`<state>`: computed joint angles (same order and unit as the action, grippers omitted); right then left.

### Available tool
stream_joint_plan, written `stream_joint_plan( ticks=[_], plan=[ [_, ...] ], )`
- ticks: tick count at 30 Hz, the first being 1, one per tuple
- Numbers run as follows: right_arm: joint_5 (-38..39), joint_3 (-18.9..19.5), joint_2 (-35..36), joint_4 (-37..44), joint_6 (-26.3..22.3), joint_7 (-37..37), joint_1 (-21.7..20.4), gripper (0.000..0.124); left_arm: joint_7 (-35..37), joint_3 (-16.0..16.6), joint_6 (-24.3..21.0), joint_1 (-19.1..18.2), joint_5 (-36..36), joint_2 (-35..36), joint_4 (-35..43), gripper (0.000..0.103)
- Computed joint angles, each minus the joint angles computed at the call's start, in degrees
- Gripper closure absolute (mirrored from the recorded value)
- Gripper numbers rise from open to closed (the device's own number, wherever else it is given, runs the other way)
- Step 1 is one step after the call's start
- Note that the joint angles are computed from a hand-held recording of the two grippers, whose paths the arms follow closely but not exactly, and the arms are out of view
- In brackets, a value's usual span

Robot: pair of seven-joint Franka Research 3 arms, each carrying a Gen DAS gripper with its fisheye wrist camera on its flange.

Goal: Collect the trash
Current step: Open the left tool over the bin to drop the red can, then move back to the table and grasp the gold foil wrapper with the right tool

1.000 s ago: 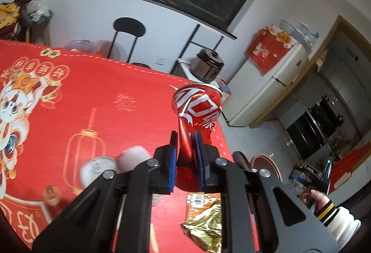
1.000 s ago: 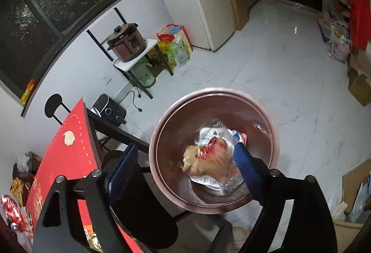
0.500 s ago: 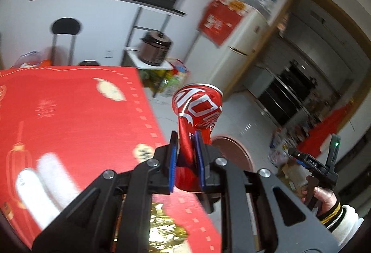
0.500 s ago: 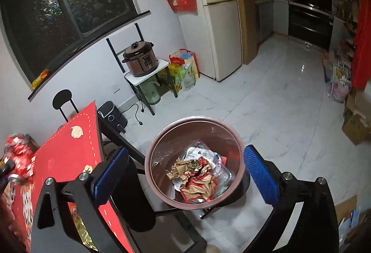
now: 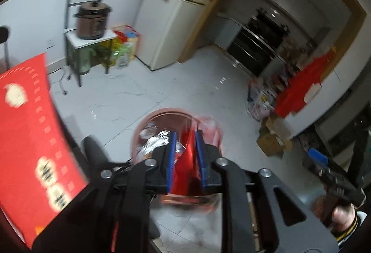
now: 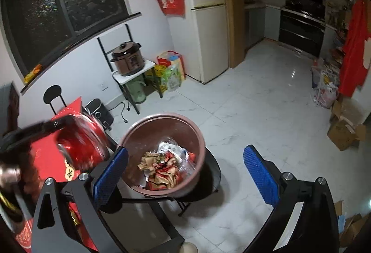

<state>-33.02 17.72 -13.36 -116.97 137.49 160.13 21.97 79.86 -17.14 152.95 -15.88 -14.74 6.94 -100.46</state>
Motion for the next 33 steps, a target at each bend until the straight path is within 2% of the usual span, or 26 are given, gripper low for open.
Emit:
stream_joint_plan(
  ticks=[1, 5, 7, 11, 13, 14, 15, 21, 25, 28, 33],
  plan=[
    [0.2, -0.1, -0.3, -0.5, 0.1, 0.2, 0.0, 0.026, 0.4, -0.2, 0.1, -0.4, 0.7, 1.6, 1.8, 0.049],
    [0.6, 0.2, -1.4, -2.2, 0.8, 1.1, -0.3, 0.026, 1.4, -0.7, 1.5, -0.2, 2.3, 2.8, 3.8, 0.046],
    [0.9, 0.4, -1.4, -2.7, 1.4, 1.4, -0.4, 0.026, 1.0, -0.5, 2.2, 0.1, 2.4, 1.4, 2.4, 0.042],
    [1.4, 0.7, 0.3, -1.8, 2.5, 1.4, 0.0, 0.026, -1.1, 1.0, 3.2, 1.2, 1.7, -3.0, -2.2, 0.041],
    [1.1, 0.8, 2.0, -0.1, 2.5, 1.3, 0.5, 0.026, -2.1, 2.2, 3.8, 1.7, 1.7, -6.6, -6.0, 0.039],
    [0.9, 0.7, 2.8, 0.8, 2.6, 1.3, 0.9, 0.026, -2.7, 3.0, 4.4, 2.0, 1.9, -8.8, -8.4, 0.035],
    [0.7, 0.6, 3.5, 1.5, 2.8, 1.3, 1.3, 0.026, -3.6, 3.6, 5.2, 2.1, 2.5, -10.8, -10.6, 0.027],
    [-1.0, -0.6, 10.4, 8.9, 4.0, -1.0, 5.8, 0.026, -8.8, 8.2, 4.7, 3.9, 6.9, -24.2, -22.8, 0.025],
    [0.2, -1.9, 16.1, 14.8, 4.6, -4.3, 9.9, 0.026, -13.5, 10.7, 1.9, 7.0, 11.7, -35.5, -31.7, 0.015],
    [2.3, -2.6, 21.1, 19.8, 4.4, -7.5, 13.2, 0.026, -17.3, 11.9, -2.9, 10.2, 15.6, -44.2, -37.3, 0.008],
    [7.3, -2.9, 30.3, 30.5, 2.3, -15.2, 18.1, 0.026, -21.6, 14.6, -13.0, 14.0, 18.8, -58.7, -46.5, 0.006]
  ],
)
